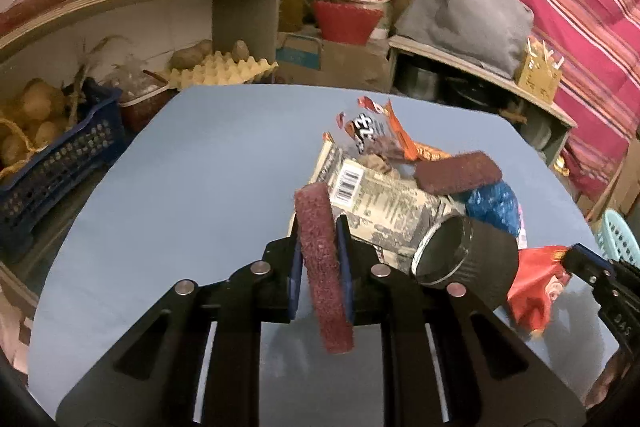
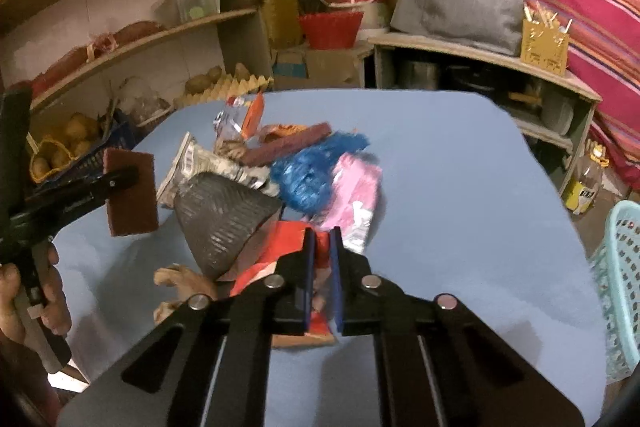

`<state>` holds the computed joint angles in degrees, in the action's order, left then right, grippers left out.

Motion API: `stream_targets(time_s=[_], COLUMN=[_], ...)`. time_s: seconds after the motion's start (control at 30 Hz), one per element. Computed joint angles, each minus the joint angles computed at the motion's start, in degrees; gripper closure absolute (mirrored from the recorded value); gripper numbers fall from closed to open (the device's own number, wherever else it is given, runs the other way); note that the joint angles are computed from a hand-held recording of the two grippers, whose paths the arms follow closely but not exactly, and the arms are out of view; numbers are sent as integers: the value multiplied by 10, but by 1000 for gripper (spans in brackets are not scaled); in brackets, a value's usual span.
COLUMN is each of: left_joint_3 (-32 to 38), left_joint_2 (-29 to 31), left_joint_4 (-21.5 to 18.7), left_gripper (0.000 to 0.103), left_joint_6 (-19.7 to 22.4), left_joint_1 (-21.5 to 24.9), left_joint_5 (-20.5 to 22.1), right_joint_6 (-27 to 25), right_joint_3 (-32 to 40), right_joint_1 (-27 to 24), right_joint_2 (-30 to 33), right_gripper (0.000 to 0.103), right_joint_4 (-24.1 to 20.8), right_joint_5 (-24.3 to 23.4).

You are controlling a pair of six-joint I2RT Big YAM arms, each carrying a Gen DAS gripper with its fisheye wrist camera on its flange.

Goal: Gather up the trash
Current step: 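Carry both items to the blue basket and open both tools to drop them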

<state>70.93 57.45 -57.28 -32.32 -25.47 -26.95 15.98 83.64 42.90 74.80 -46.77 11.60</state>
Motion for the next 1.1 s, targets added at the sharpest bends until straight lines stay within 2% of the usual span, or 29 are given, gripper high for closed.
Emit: stream_targets(time_s=[0.1,0.27,0.4,0.6,0.73,0.83,0.93,1.1], left_joint_3=[6,33,70,127,174,216,263,344], left_joint_2=[-5,3,34,102,160,211,264,347], left_joint_4=[2,7,14,33,54,71,81,85], left_gripper=[88,88,88,88,88,88,88,88], left_joint_6=[-9,-8,-2,2,8,19,29,38], left_joint_1=[-7,-44,-95,-165,-202,-229,-250,-277], left_joint_5=[-11,-38,-61,-77,-66,-57,-34,5], right_joint_6=[-11,-26,-35,-55,-57,-67,-67,-80], right_joint_3=[-9,-26,-36,-65,-76,-84,-96,-111], right_joint_1=[-13,-45,-76,-164,-252,-307,-367,-426], right_joint_2=[-16,-45,-72,-123,-152,-167,-178,-184], right_gripper=[95,96,96,96,96,96,96,96], right_joint_4=[8,17,23,34,33,32,28,24], right_joint_5=[0,-5,4,7,-33,-42,-69,-88])
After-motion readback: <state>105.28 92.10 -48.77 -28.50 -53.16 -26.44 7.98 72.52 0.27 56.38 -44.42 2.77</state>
